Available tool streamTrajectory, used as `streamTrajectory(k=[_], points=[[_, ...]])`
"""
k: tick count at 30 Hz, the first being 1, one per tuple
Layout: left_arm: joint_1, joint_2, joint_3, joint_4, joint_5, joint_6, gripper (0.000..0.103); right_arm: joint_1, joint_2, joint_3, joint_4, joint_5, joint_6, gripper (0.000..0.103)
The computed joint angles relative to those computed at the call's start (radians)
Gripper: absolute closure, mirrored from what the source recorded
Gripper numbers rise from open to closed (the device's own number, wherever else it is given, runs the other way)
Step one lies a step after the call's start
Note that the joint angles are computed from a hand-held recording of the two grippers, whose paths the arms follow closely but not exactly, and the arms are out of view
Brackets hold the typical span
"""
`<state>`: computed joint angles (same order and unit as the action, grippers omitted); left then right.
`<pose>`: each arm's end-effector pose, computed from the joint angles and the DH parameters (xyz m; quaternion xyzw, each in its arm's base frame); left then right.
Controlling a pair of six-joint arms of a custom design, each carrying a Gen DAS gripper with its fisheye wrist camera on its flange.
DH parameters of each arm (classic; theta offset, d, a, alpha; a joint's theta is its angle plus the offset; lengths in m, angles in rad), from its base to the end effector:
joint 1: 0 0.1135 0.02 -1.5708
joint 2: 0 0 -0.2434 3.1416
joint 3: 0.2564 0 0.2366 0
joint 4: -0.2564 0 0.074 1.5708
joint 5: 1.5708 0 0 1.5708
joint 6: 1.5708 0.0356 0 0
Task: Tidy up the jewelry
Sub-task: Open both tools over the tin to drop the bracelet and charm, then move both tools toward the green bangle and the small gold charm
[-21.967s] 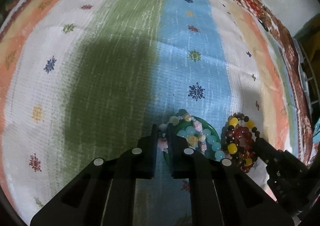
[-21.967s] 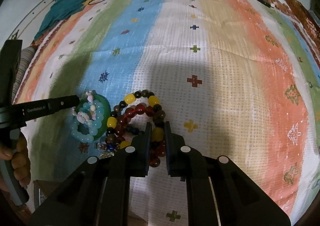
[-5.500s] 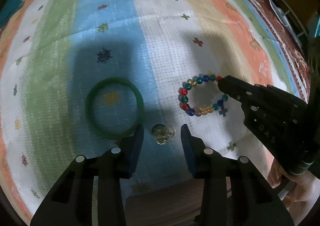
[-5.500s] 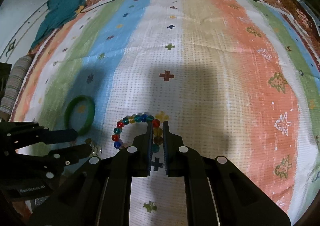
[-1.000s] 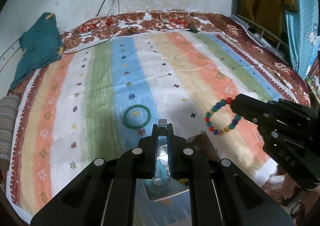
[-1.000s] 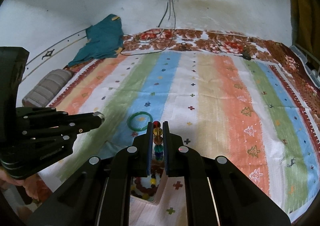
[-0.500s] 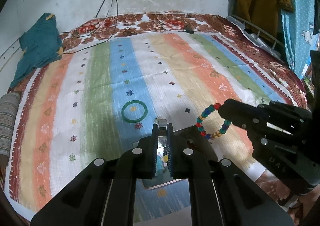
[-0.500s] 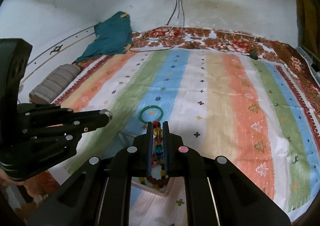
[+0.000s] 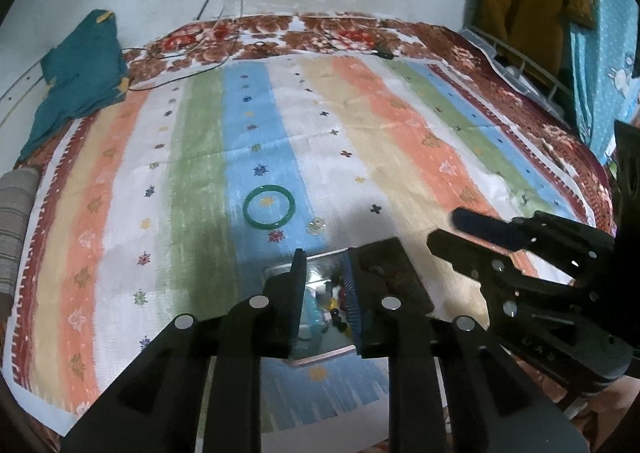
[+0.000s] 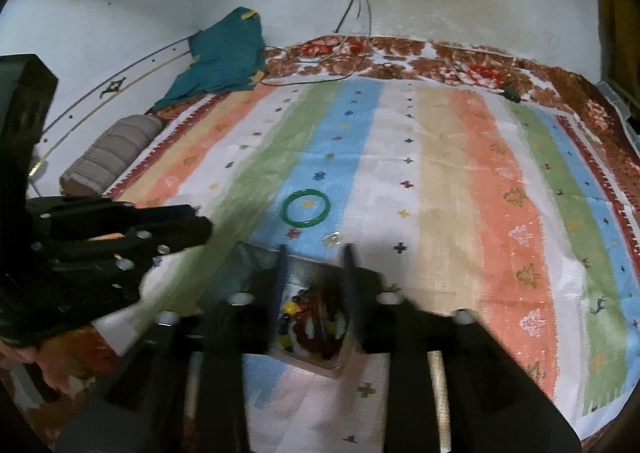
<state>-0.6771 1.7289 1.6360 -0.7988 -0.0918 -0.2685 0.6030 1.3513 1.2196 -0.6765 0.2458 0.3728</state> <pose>0.2830 -0.2233 0.3072 0.1761 0.9254 -0.1130 0.3159 0.2328 0.1498 0.3020 -0.0605 0.9203 0.0726 0.3796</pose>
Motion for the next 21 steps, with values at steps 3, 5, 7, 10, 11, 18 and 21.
streamTrajectory(k=[3, 5, 7, 10, 11, 18, 21], points=[[0.015, -0.007, -0.003, 0.001, 0.001, -0.017, 0.076, -0.020, 0.003, -0.003, -0.006, -0.001, -0.001, 0.068], [0.025, -0.006, -0.001, -0.003, 0.003, -0.028, 0.073, -0.035, 0.011, -0.002, -0.011, -0.016, 0.000, 0.068], [0.035, -0.003, 0.003, -0.007, 0.009, -0.039, 0.069, -0.043, 0.017, 0.000, -0.011, -0.019, 0.002, 0.067], [0.044, 0.002, 0.009, -0.011, 0.009, -0.049, 0.064, -0.058, 0.022, 0.001, -0.006, -0.038, 0.007, 0.065], [0.049, 0.005, 0.012, -0.013, 0.008, -0.054, 0.063, -0.063, 0.024, 0.001, -0.006, -0.044, 0.007, 0.063], [0.079, 0.022, 0.028, -0.023, 0.020, -0.075, 0.052, -0.093, 0.049, 0.017, -0.004, -0.068, 0.004, 0.056], [0.084, 0.036, 0.043, -0.034, 0.019, -0.077, 0.047, -0.103, 0.058, 0.023, -0.005, -0.079, 0.005, 0.052]])
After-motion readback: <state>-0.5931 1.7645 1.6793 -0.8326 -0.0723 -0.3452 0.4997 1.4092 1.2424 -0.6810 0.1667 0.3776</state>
